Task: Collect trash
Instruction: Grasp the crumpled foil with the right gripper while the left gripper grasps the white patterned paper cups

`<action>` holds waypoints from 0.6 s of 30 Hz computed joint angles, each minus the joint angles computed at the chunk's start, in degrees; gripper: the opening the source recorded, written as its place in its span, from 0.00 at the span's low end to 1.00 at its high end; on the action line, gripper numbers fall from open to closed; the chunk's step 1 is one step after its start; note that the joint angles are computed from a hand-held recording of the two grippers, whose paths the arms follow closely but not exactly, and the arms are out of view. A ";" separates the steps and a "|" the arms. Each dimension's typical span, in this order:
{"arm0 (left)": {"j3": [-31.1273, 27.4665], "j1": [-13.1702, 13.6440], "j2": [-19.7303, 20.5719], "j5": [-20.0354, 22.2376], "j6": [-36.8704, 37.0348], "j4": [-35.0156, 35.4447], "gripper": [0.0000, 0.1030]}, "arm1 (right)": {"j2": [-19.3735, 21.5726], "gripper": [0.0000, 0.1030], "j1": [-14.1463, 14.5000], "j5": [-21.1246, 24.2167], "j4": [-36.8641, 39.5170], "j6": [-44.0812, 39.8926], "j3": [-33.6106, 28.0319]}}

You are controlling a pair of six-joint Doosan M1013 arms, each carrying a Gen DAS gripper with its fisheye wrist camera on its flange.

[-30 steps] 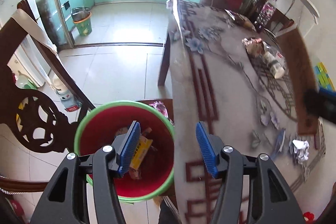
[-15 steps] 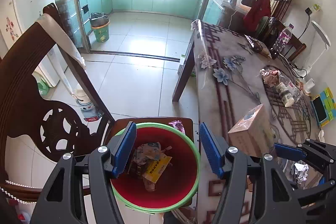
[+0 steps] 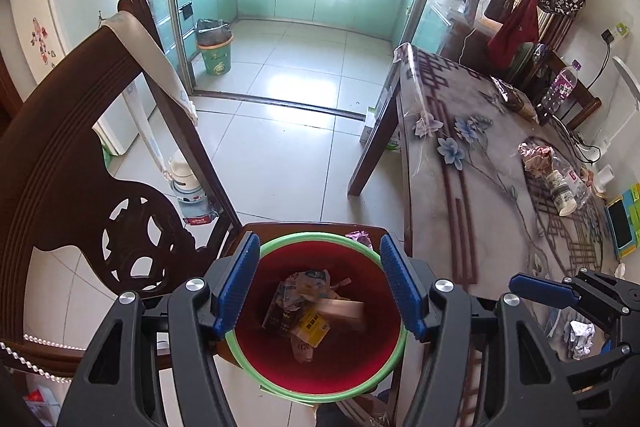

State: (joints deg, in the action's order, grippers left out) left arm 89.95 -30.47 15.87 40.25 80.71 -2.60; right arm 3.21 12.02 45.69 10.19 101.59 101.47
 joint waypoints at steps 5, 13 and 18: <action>-0.30 -0.71 -0.08 -0.22 1.21 -0.84 0.59 | -2.86 0.57 -0.52 0.32 -4.72 4.68 2.24; -1.00 -2.70 0.31 0.93 5.19 -4.54 0.59 | -8.07 0.60 -2.34 1.64 -10.73 13.46 6.46; -1.43 -4.80 0.55 2.00 8.53 -5.98 0.60 | -10.44 0.60 -3.63 2.27 -11.57 16.96 9.29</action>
